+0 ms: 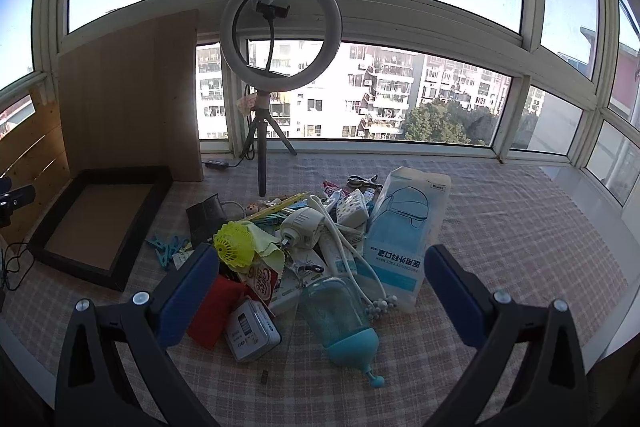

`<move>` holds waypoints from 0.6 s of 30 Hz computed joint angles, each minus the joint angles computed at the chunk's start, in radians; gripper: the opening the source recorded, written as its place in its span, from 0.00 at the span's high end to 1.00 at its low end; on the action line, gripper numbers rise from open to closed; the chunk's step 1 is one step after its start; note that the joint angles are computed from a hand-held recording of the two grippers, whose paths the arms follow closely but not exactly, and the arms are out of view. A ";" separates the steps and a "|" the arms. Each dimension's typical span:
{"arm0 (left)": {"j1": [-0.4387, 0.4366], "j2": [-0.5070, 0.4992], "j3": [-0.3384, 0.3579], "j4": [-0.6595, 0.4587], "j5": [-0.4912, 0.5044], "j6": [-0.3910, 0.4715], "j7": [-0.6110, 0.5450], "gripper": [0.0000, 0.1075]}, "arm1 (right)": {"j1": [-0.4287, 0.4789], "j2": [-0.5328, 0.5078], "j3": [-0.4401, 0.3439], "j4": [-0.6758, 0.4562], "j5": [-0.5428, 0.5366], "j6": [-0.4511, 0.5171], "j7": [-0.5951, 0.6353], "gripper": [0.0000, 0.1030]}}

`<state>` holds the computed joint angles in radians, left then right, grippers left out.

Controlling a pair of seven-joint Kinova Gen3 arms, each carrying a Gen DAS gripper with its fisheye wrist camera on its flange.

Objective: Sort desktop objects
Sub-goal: 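Move both tools toward the pile of clutter on the table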

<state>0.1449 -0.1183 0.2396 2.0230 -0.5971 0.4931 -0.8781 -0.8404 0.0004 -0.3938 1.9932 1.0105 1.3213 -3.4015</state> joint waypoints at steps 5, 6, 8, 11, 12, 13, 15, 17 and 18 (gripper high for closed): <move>0.043 0.052 0.001 -0.013 0.033 -0.008 -0.024 0.27 | 0.030 -0.023 0.013 0.050 -0.021 -0.048 0.012 0.03; 0.056 0.064 -0.003 -0.016 0.046 -0.011 -0.037 0.27 | 0.038 -0.026 0.016 0.060 -0.028 -0.057 0.014 0.04; 0.084 0.090 -0.013 -0.026 0.076 -0.014 -0.072 0.27 | 0.056 -0.035 0.021 0.082 -0.046 -0.081 0.016 0.07; 0.126 0.131 -0.027 -0.051 0.109 -0.010 -0.115 0.27 | 0.092 -0.055 0.035 0.118 -0.079 -0.132 0.025 0.12; 0.141 0.143 -0.031 -0.062 0.116 -0.007 -0.123 0.28 | 0.106 -0.061 0.040 0.127 -0.086 -0.152 0.032 0.14; 0.155 0.160 -0.036 -0.079 0.121 -0.003 -0.130 0.29 | 0.120 -0.067 0.044 0.135 -0.091 -0.170 0.039 0.16; 0.183 0.196 -0.047 -0.117 0.135 0.008 -0.146 0.32 | 0.147 -0.068 0.050 0.144 -0.091 -0.199 0.059 0.19; 0.208 0.232 -0.056 -0.159 0.161 0.020 -0.181 0.36 | 0.174 -0.063 0.062 0.146 -0.086 -0.234 0.085 0.21; 0.222 0.250 -0.061 -0.181 0.170 0.028 -0.196 0.36 | 0.190 -0.064 0.073 0.146 -0.084 -0.265 0.108 0.22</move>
